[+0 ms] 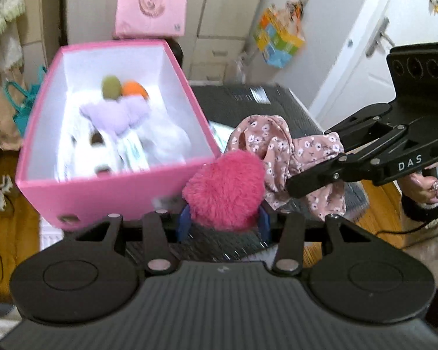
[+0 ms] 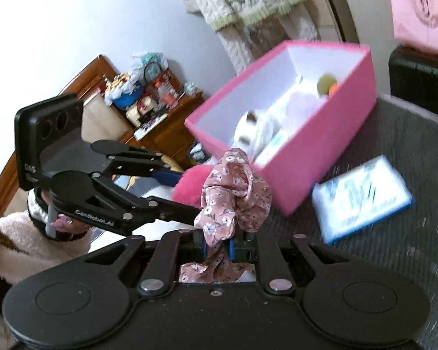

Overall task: Organize soft objects
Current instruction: 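Lift the pompom and scrunchie and carry both over the pink box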

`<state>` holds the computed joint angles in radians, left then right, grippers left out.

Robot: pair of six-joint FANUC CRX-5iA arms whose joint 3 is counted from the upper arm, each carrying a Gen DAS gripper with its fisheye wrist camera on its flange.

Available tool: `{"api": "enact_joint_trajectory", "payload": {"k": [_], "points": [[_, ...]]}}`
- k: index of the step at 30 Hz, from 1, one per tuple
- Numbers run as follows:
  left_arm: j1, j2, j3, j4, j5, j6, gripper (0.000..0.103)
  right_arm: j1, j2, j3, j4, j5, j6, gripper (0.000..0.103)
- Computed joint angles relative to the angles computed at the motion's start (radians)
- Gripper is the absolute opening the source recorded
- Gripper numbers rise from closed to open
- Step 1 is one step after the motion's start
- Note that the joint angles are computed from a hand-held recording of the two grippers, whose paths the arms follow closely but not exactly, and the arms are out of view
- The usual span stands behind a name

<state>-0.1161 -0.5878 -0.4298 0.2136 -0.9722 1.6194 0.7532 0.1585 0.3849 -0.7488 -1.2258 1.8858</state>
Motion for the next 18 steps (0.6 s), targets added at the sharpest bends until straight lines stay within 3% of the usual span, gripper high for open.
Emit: {"api": "enact_joint_trajectory", "payload": {"k": [6, 11, 14, 16, 18], "points": [[0.142, 0.01, -0.037, 0.142, 0.084, -0.166, 0.045, 0.014, 0.081, 0.11, 0.022, 0.07, 0.021, 0.017], [0.214, 0.053, -0.032, 0.179, 0.16, -0.249, 0.045, 0.042, 0.164, 0.201, 0.093, 0.139, 0.008, 0.017], [0.223, 0.102, -0.008, 0.122, 0.221, -0.218, 0.046, 0.065, 0.209, 0.248, 0.151, 0.188, 0.005, 0.018], [0.221, 0.146, 0.027, 0.026, 0.238, -0.129, 0.046, 0.082, 0.247, 0.282, 0.198, 0.211, -0.013, 0.018], [0.244, 0.185, 0.028, 0.051, 0.256, -0.143, 0.046, 0.102, 0.288, 0.32, 0.253, 0.221, -0.039, 0.018]]}}
